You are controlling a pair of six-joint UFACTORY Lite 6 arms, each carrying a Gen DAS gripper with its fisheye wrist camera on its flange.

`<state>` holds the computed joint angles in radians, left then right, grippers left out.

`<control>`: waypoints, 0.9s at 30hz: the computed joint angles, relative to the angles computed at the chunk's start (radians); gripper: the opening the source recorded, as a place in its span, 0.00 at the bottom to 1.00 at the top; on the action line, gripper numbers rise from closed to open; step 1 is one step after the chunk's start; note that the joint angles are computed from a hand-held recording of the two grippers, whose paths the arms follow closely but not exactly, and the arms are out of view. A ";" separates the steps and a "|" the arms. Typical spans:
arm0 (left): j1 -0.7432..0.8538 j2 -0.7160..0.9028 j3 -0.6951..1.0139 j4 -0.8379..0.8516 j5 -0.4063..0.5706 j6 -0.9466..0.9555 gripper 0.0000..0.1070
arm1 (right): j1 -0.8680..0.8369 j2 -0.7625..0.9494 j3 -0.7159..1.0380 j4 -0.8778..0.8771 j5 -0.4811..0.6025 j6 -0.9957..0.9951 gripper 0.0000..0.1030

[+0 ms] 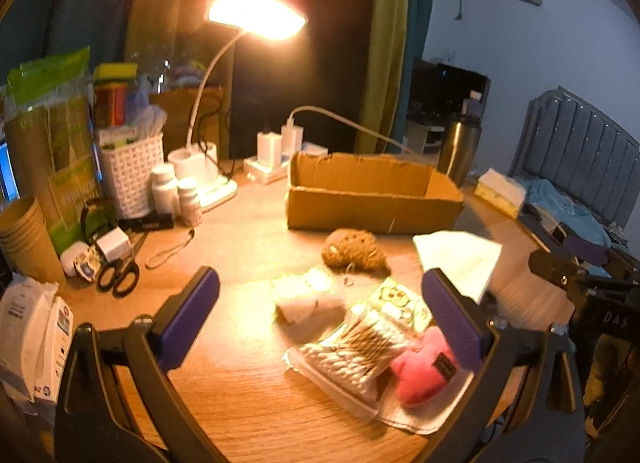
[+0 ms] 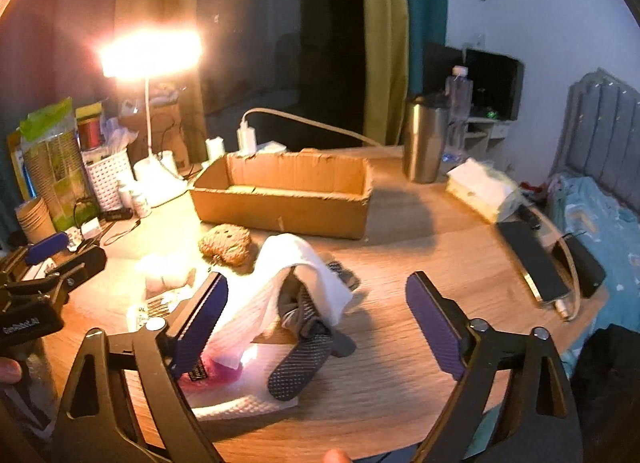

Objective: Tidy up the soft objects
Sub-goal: 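Grasp the white tissue with the right tool while the left tool grasps the bubble-wrap bundle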

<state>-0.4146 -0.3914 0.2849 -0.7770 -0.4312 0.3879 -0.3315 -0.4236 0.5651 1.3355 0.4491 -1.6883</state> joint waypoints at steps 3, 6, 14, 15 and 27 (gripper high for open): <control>0.047 0.072 0.023 0.116 0.005 -0.100 0.95 | 0.041 0.063 0.022 0.021 -0.035 -0.015 0.88; 0.091 0.153 0.065 0.219 0.016 -0.182 0.95 | 0.070 0.122 0.046 0.048 -0.062 -0.034 0.88; 0.166 0.401 0.237 0.360 0.054 -0.296 0.95 | 0.124 0.308 0.152 0.102 -0.100 -0.084 0.81; 0.168 0.427 0.259 0.356 0.058 -0.292 0.95 | 0.126 0.329 0.165 0.106 -0.100 -0.090 0.81; 0.185 0.714 0.526 0.223 0.173 -0.152 0.95 | 0.115 0.543 0.337 -0.007 -0.019 -0.017 0.42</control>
<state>-0.2294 0.3228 0.8109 -0.5541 -0.2587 0.2357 -0.2165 0.1195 0.9019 1.3287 0.4305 -1.7048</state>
